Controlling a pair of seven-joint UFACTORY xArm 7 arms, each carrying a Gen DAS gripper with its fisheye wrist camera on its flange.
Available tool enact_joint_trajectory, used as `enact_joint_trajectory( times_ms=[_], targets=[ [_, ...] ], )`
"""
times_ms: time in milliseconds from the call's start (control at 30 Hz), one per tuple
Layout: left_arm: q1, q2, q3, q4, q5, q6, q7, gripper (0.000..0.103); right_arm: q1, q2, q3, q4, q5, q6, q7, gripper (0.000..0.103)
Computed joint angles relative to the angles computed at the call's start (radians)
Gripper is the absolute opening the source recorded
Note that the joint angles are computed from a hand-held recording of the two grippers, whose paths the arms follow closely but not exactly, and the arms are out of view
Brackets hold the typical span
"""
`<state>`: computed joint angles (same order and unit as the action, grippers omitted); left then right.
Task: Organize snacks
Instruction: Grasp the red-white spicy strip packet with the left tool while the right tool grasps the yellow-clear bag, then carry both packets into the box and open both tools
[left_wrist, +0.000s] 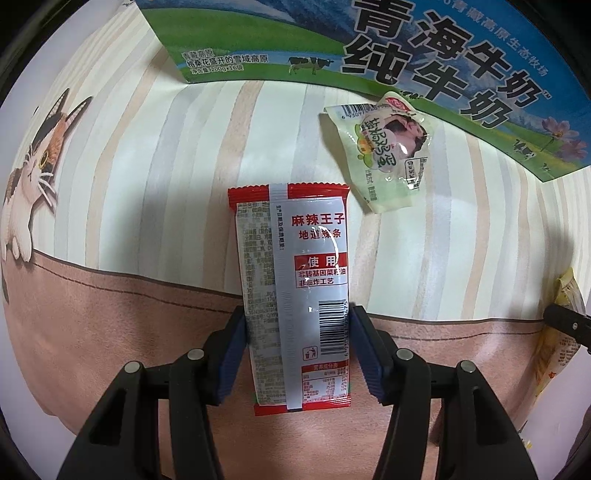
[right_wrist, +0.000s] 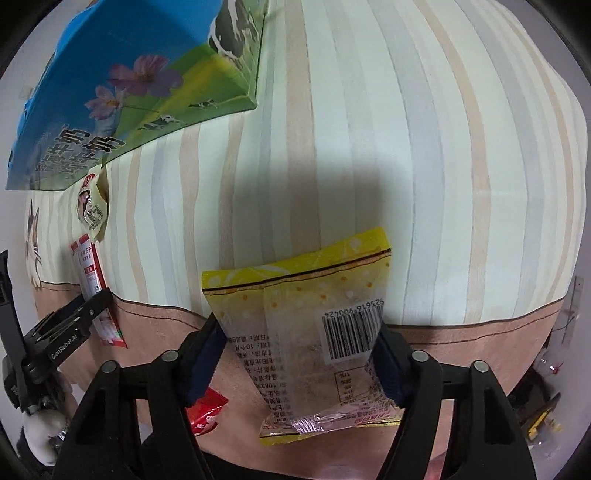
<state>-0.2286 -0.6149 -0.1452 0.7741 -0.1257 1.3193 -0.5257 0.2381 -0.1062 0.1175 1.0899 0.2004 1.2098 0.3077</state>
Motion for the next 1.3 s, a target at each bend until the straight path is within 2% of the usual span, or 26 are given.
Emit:
enact_joint_trajectory(
  times_ms=[67, 167, 267, 333, 367, 400, 467, 633, 767, 933, 1067, 1167, 1300],
  targets=[
    [0.001, 0.011, 0.002, -0.004, 0.000, -0.009, 0.002, 0.054, 0.008, -0.056, 0.008, -0.063, 0.015, -0.024, 0.032, 0.079],
    [0.002, 0.012, 0.008, -0.013, -0.003, -0.022, 0.008, 0.054, 0.010, -0.086, 0.005, -0.079, 0.022, -0.025, 0.041, 0.079],
    [0.004, -0.013, 0.013, -0.027, -0.007, -0.028, 0.012, 0.051, 0.018, -0.154, 0.007, -0.136, 0.052, -0.031, 0.063, 0.079],
    [0.004, -0.024, 0.010, -0.031, 0.003, -0.027, 0.017, 0.047, 0.020, -0.177, 0.012, -0.162, 0.034, -0.035, 0.069, 0.079],
    [0.004, -0.030, 0.009, -0.032, 0.005, -0.023, 0.020, 0.046, 0.022, -0.189, 0.015, -0.175, 0.022, -0.041, 0.069, 0.073],
    [0.004, -0.036, 0.012, -0.034, 0.003, -0.020, 0.022, 0.045, 0.022, -0.199, 0.022, -0.193, -0.003, -0.057, 0.074, 0.057],
    [0.005, -0.045, 0.019, -0.032, -0.005, -0.011, 0.028, 0.044, 0.025, -0.224, 0.036, -0.229, -0.034, -0.104, 0.103, 0.049],
    [0.011, -0.072, 0.027, 0.001, -0.007, 0.022, 0.047, 0.044, 0.037, -0.301, 0.018, -0.280, 0.005, -0.156, 0.118, 0.046],
    [0.025, -0.106, 0.060, 0.053, -0.040, 0.059, 0.068, 0.044, 0.064, -0.351, 0.002, -0.279, 0.095, -0.205, 0.112, 0.046],
    [0.052, -0.105, 0.088, 0.184, -0.053, 0.094, 0.102, 0.044, 0.103, -0.325, -0.003, -0.197, 0.180, -0.255, 0.074, 0.046],
    [0.064, -0.021, 0.104, 0.340, -0.075, 0.094, 0.137, 0.044, 0.118, -0.266, -0.012, -0.056, 0.215, -0.247, 0.028, 0.046],
    [0.075, 0.085, 0.114, 0.475, -0.080, 0.081, 0.167, 0.044, 0.106, -0.169, -0.001, 0.101, 0.187, -0.237, 0.015, 0.046],
    [0.098, 0.274, 0.108, 0.680, -0.035, 0.063, 0.213, 0.044, 0.081, -0.012, 0.007, 0.316, 0.140, -0.212, 0.012, 0.046]
  ],
)
